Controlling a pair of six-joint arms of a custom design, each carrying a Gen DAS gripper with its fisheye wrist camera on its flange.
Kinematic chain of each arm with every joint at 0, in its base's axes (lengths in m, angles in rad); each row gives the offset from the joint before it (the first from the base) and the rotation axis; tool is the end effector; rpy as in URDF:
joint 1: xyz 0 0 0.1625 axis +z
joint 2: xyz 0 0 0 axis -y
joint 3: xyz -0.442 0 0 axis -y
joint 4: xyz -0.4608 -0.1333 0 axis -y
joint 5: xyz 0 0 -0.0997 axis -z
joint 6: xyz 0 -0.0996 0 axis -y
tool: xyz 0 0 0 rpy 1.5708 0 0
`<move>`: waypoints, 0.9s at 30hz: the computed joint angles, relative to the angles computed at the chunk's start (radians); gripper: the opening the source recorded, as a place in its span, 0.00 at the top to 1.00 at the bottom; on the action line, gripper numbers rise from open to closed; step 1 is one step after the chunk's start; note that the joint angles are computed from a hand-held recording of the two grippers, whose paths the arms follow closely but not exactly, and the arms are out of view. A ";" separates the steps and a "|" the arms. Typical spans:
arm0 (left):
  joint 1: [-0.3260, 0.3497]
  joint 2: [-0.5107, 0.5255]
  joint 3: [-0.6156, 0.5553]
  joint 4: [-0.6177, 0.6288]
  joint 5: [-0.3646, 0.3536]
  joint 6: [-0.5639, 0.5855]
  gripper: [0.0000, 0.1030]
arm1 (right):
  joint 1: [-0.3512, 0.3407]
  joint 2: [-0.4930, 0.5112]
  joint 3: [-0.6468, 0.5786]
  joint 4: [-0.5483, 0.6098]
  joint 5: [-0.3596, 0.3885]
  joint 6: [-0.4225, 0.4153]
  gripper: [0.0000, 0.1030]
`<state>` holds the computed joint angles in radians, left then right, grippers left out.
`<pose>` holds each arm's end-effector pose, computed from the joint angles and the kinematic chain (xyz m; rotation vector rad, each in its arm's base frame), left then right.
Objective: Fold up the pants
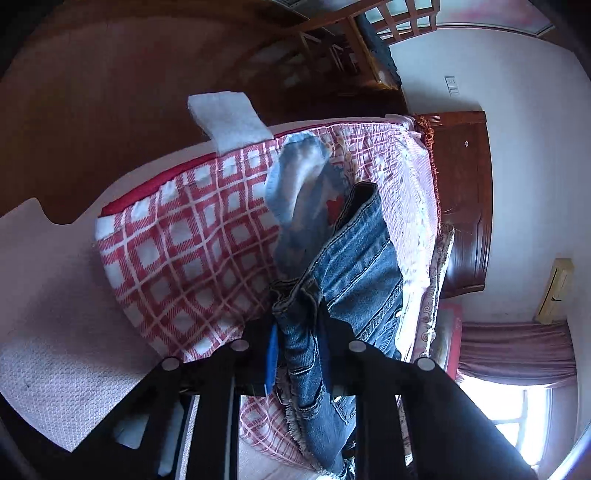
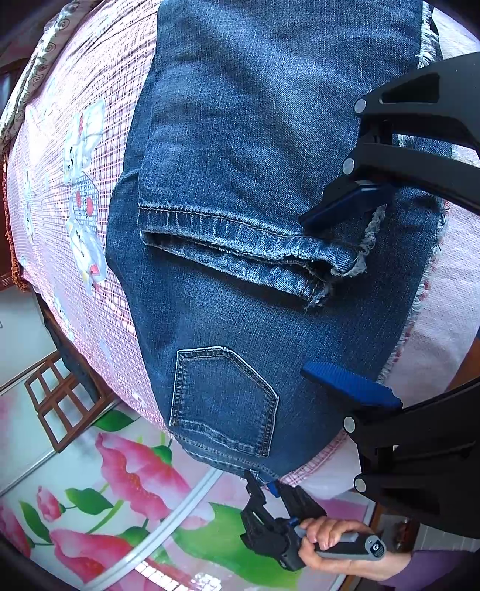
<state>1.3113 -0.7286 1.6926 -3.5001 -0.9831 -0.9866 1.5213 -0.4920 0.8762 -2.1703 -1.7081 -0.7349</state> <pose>-0.0019 -0.7418 0.1131 1.3000 -2.2663 1.5537 0.0732 -0.9400 0.1235 0.9625 -2.7624 0.2153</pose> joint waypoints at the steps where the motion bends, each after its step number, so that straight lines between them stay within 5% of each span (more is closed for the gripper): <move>1: -0.006 0.003 -0.002 -0.003 0.016 0.000 0.87 | -0.001 0.002 -0.007 0.010 0.005 0.009 0.29; 5: -0.049 0.004 -0.009 -0.019 0.092 0.052 0.88 | -0.012 0.014 -0.061 0.089 0.054 0.084 0.29; 14: -0.163 0.029 -0.129 -0.010 0.187 0.414 0.88 | -0.085 -0.003 -0.151 0.237 0.307 0.340 0.20; 22: -0.222 0.151 -0.355 0.131 0.095 0.686 0.89 | -0.153 0.052 -0.322 0.417 0.567 0.491 0.20; 27: -0.238 0.250 -0.495 0.267 0.019 0.759 0.89 | -0.163 0.143 -0.470 0.568 0.776 0.548 0.17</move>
